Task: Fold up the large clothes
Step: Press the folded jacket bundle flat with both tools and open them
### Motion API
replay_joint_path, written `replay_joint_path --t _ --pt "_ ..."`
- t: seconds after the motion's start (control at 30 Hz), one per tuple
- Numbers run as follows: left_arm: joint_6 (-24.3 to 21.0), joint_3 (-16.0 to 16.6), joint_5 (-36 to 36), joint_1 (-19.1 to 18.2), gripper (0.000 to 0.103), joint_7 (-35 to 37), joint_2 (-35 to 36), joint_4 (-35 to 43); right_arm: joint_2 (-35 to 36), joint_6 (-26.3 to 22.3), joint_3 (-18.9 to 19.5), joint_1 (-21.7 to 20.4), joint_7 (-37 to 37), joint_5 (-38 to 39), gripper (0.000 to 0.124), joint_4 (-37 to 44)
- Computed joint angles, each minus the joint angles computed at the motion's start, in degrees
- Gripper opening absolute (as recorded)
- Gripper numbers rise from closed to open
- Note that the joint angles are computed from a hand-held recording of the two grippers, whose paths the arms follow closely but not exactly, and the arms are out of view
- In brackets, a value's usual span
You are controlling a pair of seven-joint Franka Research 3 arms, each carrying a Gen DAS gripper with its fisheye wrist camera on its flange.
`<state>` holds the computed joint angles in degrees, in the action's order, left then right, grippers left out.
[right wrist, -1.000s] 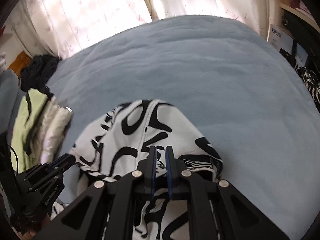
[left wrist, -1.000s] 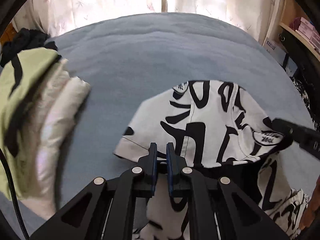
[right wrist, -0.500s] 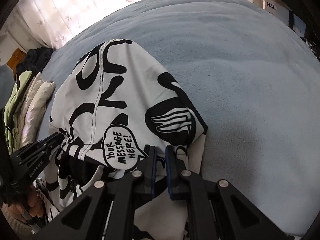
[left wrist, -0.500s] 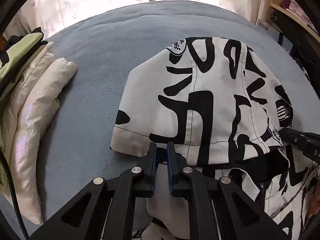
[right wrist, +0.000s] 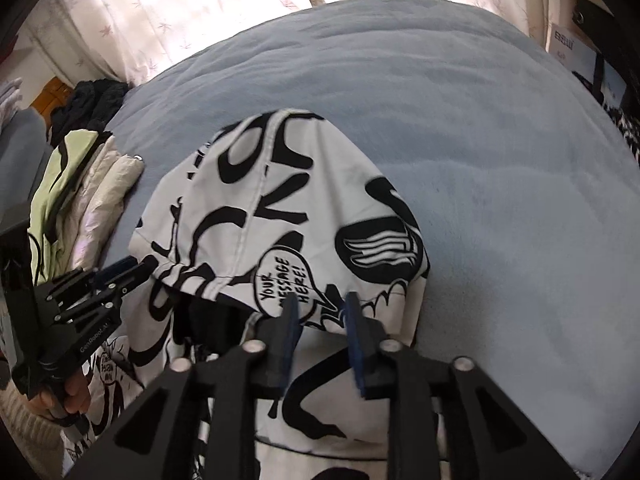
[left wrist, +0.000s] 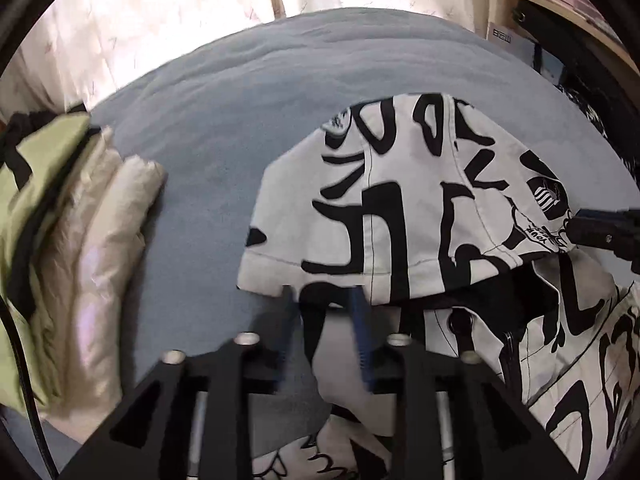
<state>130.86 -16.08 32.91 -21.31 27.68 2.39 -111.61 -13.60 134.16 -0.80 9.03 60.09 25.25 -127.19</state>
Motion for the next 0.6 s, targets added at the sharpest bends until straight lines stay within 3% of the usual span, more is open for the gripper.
replay_joint_path --t 0.03,0.1,0.33,0.47,0.6 --pt "-0.84 -0.07 0.89 -0.15 0.057 0.14 -0.20 0.34 0.08 -0.35 -0.02 0.03 -0.14 -0.13 0.036 0.45" --pt "-1.74 -0.18 3.43 -0.48 0.065 -0.34 -0.21 1.12 0.25 -0.82 0.02 0.00 0.07 -0.36 0.037 1.17" --pt "-2.36 0.36 1.78 0.41 0.065 4.00 -0.30 1.87 3.20 -1.52 0.18 -0.91 2.69 -2.78 0.039 4.28" --pt "0.75 1.12 -2.43 1.92 0.066 5.72 -1.64 -0.91 5.09 -0.57 0.04 -1.02 2.64 -2.56 0.039 5.81" --pt "8.51 2.33 -14.17 4.23 0.066 9.78 -2.40 -5.16 8.56 -1.65 -0.68 -1.28 1.43 1.00 0.039 8.94"
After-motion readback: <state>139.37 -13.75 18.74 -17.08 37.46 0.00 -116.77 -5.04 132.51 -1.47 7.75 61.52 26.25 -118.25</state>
